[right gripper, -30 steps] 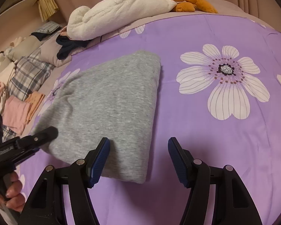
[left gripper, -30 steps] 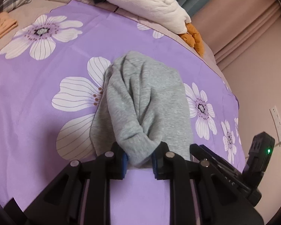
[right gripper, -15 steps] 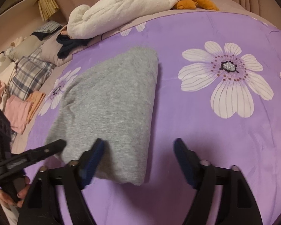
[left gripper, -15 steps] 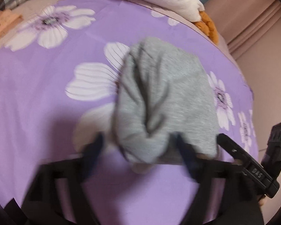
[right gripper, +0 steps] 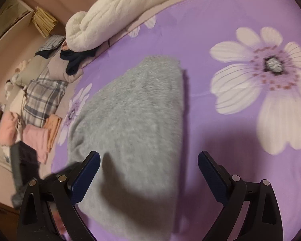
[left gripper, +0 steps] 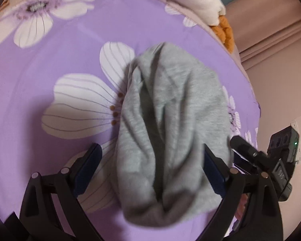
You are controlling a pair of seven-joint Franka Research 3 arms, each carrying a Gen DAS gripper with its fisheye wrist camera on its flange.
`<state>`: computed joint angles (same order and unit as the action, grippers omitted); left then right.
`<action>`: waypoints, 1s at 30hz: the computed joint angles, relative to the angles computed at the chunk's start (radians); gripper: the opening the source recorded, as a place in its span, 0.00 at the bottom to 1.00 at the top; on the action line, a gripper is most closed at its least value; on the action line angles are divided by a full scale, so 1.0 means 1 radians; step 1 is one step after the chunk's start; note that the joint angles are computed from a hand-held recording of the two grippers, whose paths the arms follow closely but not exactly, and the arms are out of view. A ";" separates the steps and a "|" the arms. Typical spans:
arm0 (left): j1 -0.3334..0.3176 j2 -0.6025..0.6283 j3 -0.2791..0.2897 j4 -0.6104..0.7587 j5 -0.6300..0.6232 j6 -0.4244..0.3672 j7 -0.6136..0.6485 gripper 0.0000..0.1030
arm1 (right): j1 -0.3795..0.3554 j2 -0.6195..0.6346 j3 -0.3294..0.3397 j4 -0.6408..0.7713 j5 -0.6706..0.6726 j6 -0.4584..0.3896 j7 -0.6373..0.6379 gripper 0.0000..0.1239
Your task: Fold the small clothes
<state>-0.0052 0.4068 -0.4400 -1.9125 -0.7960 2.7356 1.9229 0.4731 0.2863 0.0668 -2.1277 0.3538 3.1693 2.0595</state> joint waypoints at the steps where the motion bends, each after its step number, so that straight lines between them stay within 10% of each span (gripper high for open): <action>1: 0.002 0.004 -0.011 -0.002 -0.015 0.026 0.026 0.93 | -0.019 0.013 0.020 0.014 0.009 -0.003 -0.009 0.78; 10: 0.018 0.054 -0.052 0.049 -0.031 0.003 0.095 0.82 | -0.243 0.122 0.278 0.121 0.162 -0.008 -0.248 0.77; 12: 0.025 0.071 -0.064 0.069 -0.052 -0.023 0.104 0.56 | -0.221 0.122 0.255 0.128 0.172 -0.020 -0.259 0.69; 17: -0.012 0.041 -0.045 0.043 -0.031 0.013 0.079 0.37 | -0.229 0.103 0.265 0.112 0.220 -0.024 -0.315 0.47; 30: -0.091 -0.183 -0.005 -0.136 -0.067 0.034 0.083 0.31 | -0.073 -0.082 0.138 -0.032 0.216 -0.037 -0.274 0.39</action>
